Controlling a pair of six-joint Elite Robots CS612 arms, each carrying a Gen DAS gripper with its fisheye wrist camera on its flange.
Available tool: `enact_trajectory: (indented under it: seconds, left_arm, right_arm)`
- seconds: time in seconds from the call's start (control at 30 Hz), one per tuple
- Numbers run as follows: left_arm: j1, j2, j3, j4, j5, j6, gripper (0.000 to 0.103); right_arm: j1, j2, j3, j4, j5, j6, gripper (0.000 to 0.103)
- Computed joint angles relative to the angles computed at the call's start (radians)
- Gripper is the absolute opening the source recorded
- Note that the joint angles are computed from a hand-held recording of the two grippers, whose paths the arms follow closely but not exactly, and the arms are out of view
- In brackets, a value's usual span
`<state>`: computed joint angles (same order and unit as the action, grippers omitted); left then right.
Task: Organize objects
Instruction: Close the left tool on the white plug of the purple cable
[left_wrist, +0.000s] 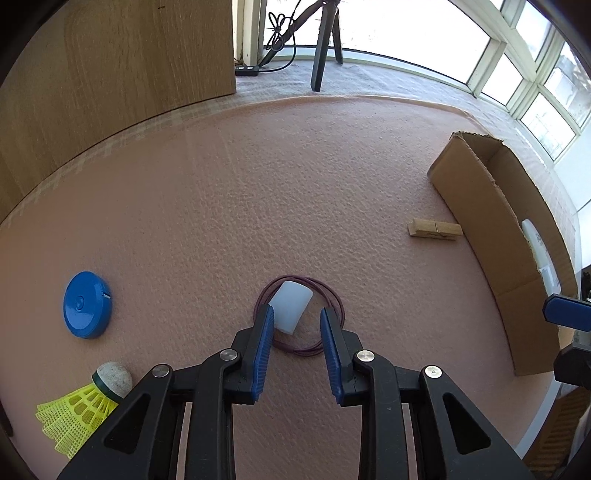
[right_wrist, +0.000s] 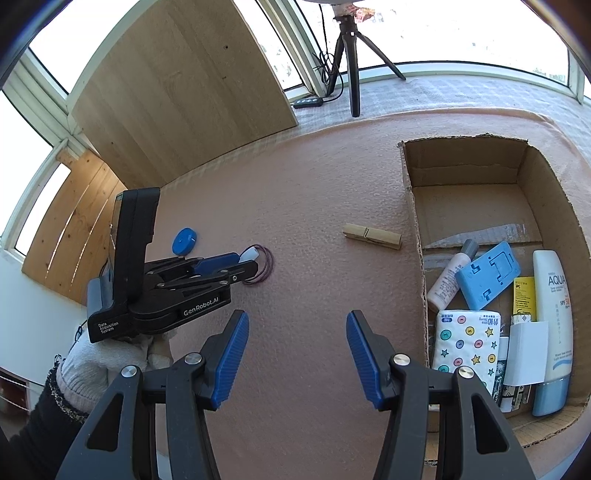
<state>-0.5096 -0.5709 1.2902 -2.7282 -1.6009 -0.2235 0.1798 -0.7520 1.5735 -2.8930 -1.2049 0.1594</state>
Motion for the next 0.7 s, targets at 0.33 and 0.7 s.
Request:
enact_trajectory:
  seconds: [0.33, 0.7]
  left_arm:
    - [0.004, 0.005, 0.003, -0.026, 0.002, 0.000, 0.006]
    - [0.011, -0.022, 0.042, -0.096, 0.000, -0.050, 0.005]
  right_arm:
    - [0.003, 0.010, -0.019, 0.024, 0.007, 0.002, 0.051]
    - [0.006, 0.026, -0.045, 0.037, 0.019, 0.001, 0.051]
